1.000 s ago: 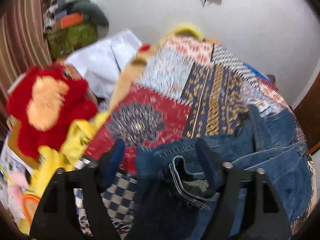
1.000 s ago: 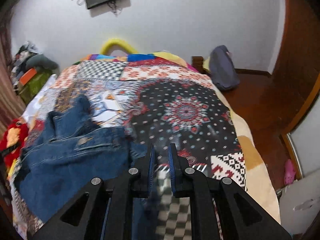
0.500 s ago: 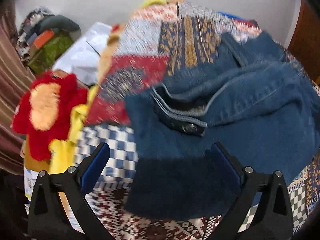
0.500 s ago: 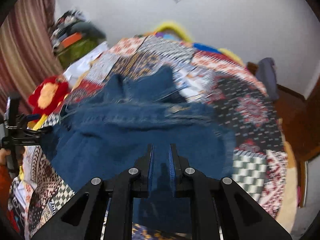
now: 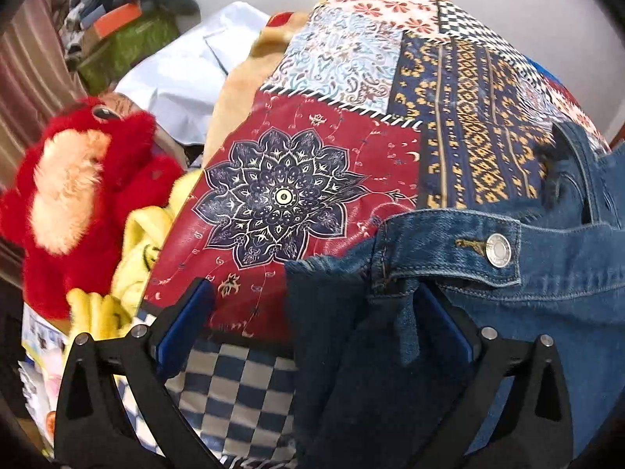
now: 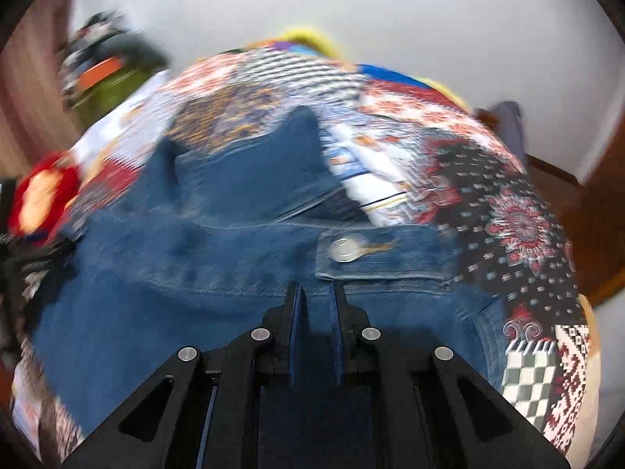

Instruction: Fold large clothes

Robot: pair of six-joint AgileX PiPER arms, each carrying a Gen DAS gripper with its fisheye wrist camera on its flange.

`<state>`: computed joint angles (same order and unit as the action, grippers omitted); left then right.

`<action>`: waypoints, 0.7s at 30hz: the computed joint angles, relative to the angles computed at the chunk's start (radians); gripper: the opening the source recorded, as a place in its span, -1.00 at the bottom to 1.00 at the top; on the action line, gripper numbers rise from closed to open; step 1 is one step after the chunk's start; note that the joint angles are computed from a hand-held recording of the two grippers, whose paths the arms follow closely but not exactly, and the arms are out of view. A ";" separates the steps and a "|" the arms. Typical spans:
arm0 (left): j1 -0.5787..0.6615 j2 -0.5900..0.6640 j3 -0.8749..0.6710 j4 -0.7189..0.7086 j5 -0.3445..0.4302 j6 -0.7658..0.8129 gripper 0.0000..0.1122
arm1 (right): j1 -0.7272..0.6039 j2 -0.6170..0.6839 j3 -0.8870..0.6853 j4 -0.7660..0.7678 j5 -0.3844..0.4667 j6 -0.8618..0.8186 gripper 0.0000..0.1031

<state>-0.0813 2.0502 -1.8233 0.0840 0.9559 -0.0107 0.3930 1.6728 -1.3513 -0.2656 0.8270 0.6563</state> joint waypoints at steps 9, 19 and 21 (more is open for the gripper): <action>-0.006 -0.072 0.078 0.048 -0.021 -0.053 0.84 | 0.000 -0.013 0.010 -0.032 0.071 -0.001 -0.80; -0.036 -0.365 0.287 -0.028 -0.080 0.086 0.84 | 0.113 -0.200 0.057 0.016 0.096 0.004 -0.80; -0.054 -0.423 0.329 -0.061 -0.095 0.123 0.84 | 0.155 -0.206 0.034 0.008 0.106 0.020 -0.80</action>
<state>-0.1354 1.6272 -1.4943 0.0233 0.8610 0.1125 0.5477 1.4664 -1.3177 -0.2575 0.9330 0.6766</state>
